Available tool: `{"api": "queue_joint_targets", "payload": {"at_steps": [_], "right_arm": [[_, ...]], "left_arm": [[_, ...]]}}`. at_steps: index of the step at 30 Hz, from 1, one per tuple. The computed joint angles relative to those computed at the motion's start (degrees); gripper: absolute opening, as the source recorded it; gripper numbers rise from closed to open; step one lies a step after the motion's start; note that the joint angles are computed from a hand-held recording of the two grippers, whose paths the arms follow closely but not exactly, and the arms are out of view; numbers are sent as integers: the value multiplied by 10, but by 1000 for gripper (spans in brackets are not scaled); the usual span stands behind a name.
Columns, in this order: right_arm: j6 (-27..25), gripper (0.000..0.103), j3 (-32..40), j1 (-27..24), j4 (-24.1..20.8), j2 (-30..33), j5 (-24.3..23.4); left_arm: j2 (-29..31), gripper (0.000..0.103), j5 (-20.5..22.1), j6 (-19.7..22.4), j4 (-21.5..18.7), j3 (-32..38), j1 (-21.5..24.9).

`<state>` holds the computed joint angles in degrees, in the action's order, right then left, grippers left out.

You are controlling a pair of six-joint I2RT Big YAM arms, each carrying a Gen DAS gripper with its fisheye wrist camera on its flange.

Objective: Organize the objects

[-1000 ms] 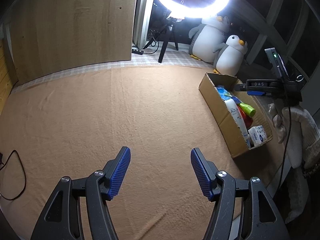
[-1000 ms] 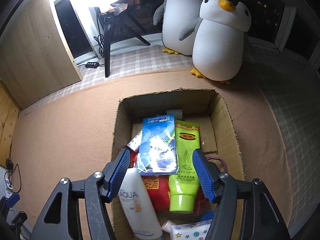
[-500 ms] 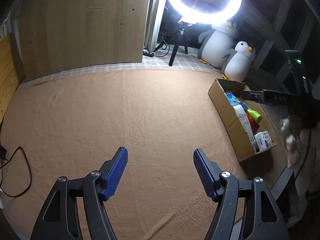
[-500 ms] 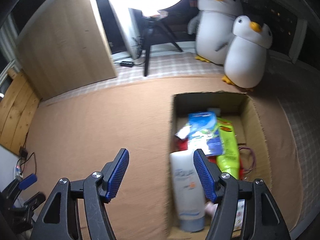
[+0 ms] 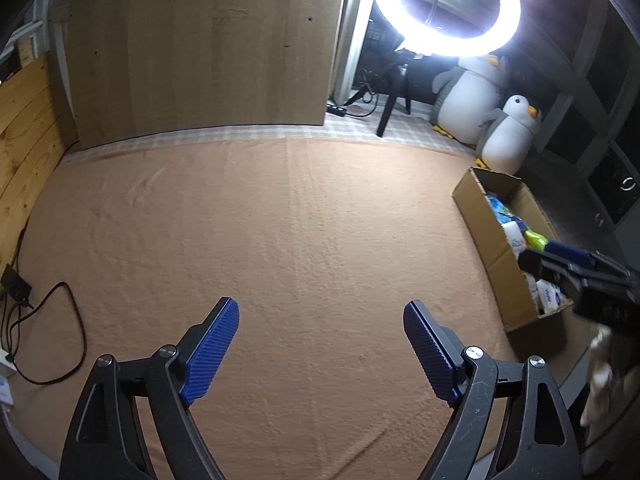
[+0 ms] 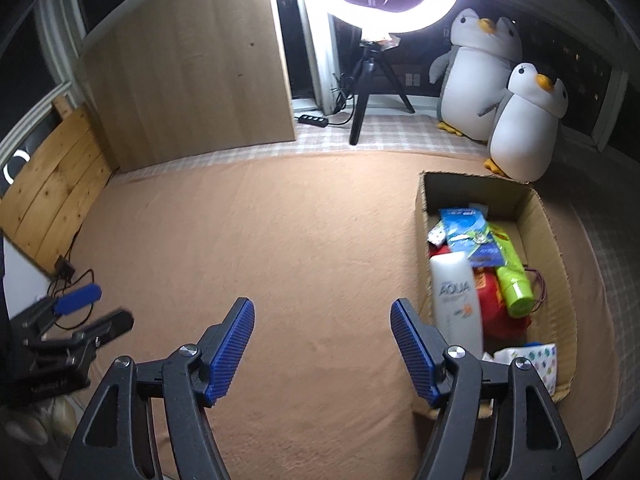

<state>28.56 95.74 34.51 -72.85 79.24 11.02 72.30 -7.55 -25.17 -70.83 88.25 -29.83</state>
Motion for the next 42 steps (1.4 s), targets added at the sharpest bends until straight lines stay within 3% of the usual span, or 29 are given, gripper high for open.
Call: {"api": "queue_joint_targets", "payload": {"at_steps": [17, 25, 42], "right_arm": [[82, 70, -25, 65, -11, -9, 67], [82, 70, -6, 82, -22, 3, 93], [80, 71, 10, 95, -26, 21, 97]], "left_arm": [[-13, 92, -42, -16, -26, -25, -6], [-25, 93, -46, -34, -31, -39, -12], [-38, 95, -58, -45, -41, -44, -5]]}}
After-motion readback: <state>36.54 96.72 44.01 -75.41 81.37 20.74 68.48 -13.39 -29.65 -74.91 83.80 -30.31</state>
